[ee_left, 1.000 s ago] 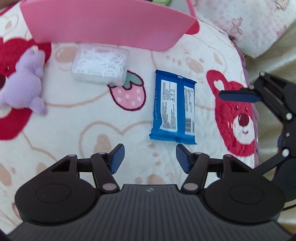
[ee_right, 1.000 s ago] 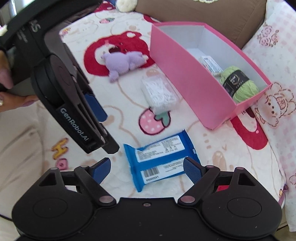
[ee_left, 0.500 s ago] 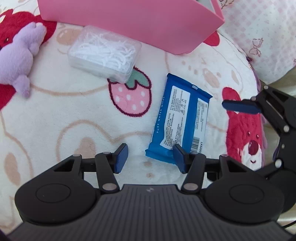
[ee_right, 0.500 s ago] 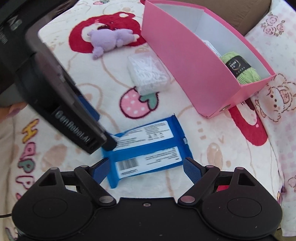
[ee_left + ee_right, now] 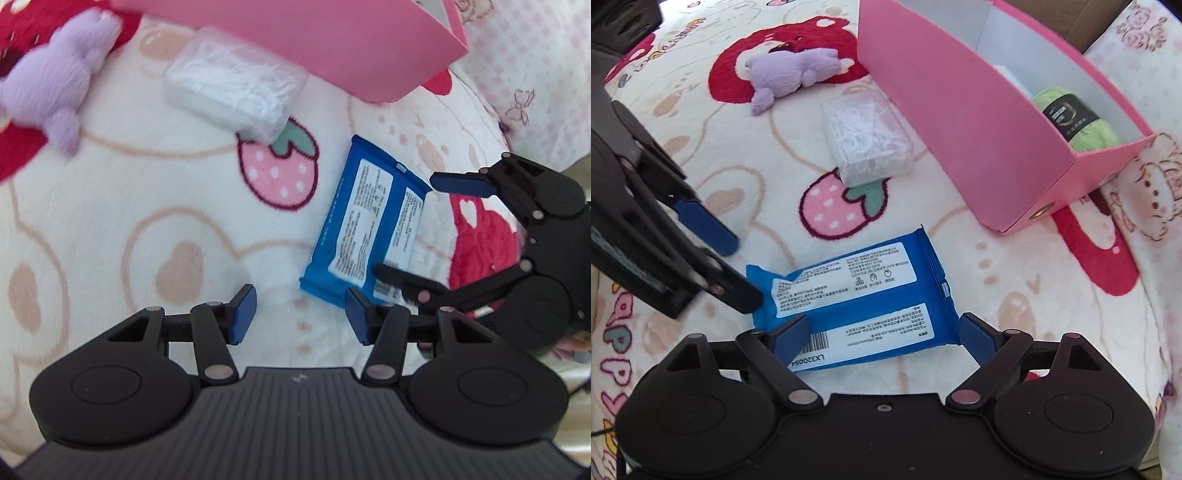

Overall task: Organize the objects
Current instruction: 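Lower the open left gripper onto the blue packet's edge, then close the left gripper on the blue packet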

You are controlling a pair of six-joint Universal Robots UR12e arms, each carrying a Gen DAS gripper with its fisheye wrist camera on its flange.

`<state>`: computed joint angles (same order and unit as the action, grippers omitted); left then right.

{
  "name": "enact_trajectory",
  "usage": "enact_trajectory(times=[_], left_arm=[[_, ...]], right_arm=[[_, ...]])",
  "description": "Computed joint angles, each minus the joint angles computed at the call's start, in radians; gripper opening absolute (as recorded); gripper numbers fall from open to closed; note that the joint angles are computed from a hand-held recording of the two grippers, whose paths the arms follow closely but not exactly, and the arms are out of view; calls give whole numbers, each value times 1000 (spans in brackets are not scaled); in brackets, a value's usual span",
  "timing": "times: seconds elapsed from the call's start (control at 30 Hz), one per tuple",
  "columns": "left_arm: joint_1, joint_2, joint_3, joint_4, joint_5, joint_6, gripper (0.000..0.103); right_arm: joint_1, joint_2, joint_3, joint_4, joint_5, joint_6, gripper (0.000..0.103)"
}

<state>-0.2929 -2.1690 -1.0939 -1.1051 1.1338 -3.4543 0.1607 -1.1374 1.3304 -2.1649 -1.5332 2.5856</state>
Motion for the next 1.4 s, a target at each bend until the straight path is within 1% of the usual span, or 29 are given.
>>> enact_trajectory(times=[0.07, 0.17, 0.23, 0.3, 0.33, 0.37, 0.4, 0.43, 0.53, 0.6, 0.63, 0.7, 0.77, 0.8, 0.87, 0.93, 0.97, 1.03, 1.07, 1.1, 1.13, 1.3, 1.37, 1.4], left_arm=[[7, 4, -8, -11, -37, -30, 52], [13, 1, -11, -27, -90, -71, 52], [14, 1, -14, -24, -104, -84, 52], [11, 3, -20, -9, -97, -81, 51], [9, 3, -21, -3, -94, -78, 51], [7, 2, -21, 2, -92, -74, 51], [5, -1, -16, 6, -91, -69, 50], [3, -5, -10, 4, -93, -63, 45], [3, -13, 1, 2, -116, -57, 36], [-1, -16, 2, 14, -100, -65, 30], [-2, -16, -2, 29, -87, -76, 28], [-3, -10, -15, 66, -59, -62, 27], [0, -8, -21, 77, -67, -65, 27], [1, -9, -21, 79, -70, -65, 26], [4, -8, -24, 89, -76, -69, 23], [7, -10, -25, 93, -94, -70, 20], [9, -10, -26, 95, -102, -74, 19], [12, -9, -30, 101, -112, -80, 17], [14, -8, -32, 103, -117, -89, 17], [16, -8, -34, 107, -124, -98, 17], [19, -7, -37, 112, -128, -105, 17], [26, 3, -49, 157, -119, -108, 17], [27, 7, -50, 183, -104, -100, 17], [29, 6, -47, 186, -104, -91, 17]], right_arm=[[-8, 7, -19, 37, 23, 15, 91], [-27, 19, -59, 108, 71, 71, 91], [-47, 26, -78, 127, 119, 149, 91], [-71, 29, -88, 128, 184, 248, 91], [-77, 30, -88, 117, 194, 298, 91], [-79, 31, -84, 98, 195, 331, 91], [-79, 32, -80, 80, 195, 345, 91], [-76, 33, -76, 66, 193, 346, 91], [-63, 45, -76, 46, 159, 333, 90], [-60, 50, -73, 37, 141, 333, 89], [-59, 54, -71, 29, 128, 348, 89], [-60, 51, -47, -7, 124, 415, 91], [-69, 45, -24, -39, 151, 483, 91], [-72, 40, -11, -59, 159, 496, 91], [-75, 29, 9, -82, 173, 509, 86], [-80, 18, 29, -101, 205, 524, 71], [-80, 13, 35, -108, 211, 531, 70], [-77, 3, 47, -126, 199, 519, 61], [-79, -1, 51, -130, 202, 513, 58], [-82, -5, 55, -131, 214, 521, 52], [-86, -8, 59, -133, 226, 536, 50], [-87, -28, 86, -153, 244, 552, 47], [-88, -35, 101, -165, 269, 569, 47], [-87, -38, 107, -169, 281, 577, 45]])
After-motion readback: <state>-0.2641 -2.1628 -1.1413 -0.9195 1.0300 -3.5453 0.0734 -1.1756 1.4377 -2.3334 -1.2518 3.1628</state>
